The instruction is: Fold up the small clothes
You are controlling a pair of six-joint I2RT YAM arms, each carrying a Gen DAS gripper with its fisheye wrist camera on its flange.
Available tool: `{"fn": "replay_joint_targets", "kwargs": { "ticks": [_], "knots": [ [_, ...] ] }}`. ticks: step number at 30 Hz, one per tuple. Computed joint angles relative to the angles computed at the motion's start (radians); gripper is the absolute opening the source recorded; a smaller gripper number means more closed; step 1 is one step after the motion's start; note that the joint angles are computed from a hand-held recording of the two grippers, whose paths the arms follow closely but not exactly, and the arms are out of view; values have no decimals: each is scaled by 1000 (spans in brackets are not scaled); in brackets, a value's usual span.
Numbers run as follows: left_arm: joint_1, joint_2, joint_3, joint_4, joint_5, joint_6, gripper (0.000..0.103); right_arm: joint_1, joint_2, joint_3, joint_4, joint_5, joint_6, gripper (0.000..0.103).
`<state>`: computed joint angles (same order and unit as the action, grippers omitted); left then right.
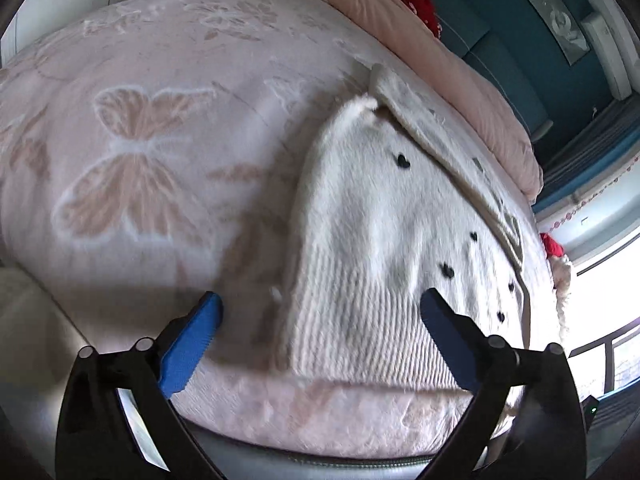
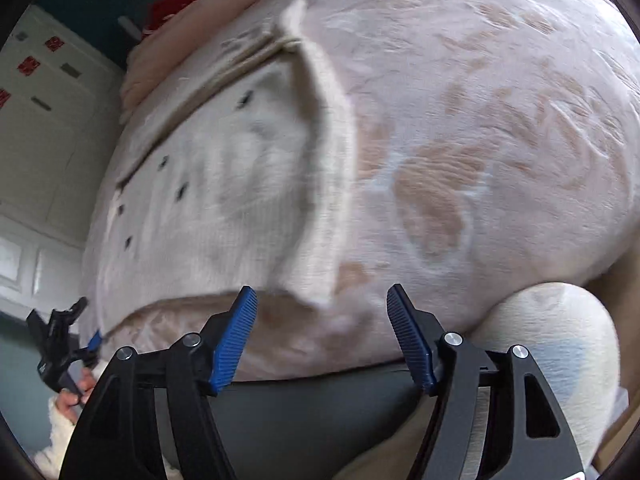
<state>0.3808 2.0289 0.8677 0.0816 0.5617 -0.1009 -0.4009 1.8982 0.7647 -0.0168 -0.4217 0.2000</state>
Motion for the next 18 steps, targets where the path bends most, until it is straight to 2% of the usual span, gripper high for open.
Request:
{"fn": "replay_joint_targets", "kwargs": {
  "ticks": [3,7,8,12,15,18],
  "knots": [
    [-48,-2,-19,47,-74,-11,98,50,59,54,17,45,14,68],
    [-76,-15,-52,89,-134,2,98,94,72,23,126,79,79,87],
    [-79,-16,-57,95,-138,10,98,120,81,19,161,108,90,88],
    [-67,-10,-64,119,-124,9,98,182,87,32,156,207,76,89],
    [-57,-22,-82,142,-109,-12,98,178,87,27,163,205,71,89],
    [-34,-52,-131,216,-106,-62,98,166,89,23,175,184,76,89]
  ]
}}
